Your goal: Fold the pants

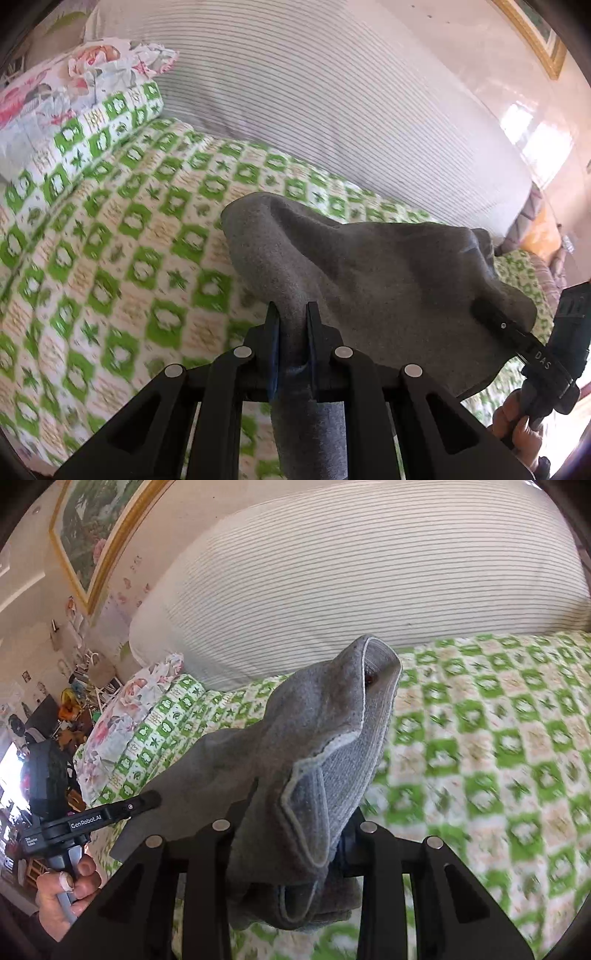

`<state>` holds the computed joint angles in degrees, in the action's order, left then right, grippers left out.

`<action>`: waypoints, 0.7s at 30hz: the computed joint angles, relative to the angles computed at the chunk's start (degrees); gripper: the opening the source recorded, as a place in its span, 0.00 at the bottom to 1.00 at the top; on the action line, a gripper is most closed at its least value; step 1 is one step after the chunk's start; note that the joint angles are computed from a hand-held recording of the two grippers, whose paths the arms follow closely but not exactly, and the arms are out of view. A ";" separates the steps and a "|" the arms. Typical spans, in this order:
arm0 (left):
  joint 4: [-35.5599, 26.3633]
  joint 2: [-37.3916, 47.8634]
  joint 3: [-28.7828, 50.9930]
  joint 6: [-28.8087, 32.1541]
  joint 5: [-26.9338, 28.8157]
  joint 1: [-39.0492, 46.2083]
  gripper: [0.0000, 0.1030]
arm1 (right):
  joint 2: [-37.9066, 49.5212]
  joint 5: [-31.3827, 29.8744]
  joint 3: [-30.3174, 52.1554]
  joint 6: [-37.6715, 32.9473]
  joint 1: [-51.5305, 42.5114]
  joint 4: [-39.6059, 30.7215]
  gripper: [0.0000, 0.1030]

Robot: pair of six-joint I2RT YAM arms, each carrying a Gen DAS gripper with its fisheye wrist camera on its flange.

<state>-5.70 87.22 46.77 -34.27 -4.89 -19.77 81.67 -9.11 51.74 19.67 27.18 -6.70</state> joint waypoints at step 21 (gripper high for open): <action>1.65 10.71 1.81 3.81 -0.16 6.02 0.16 | 22.50 -3.52 13.37 0.07 -2.18 -1.27 0.45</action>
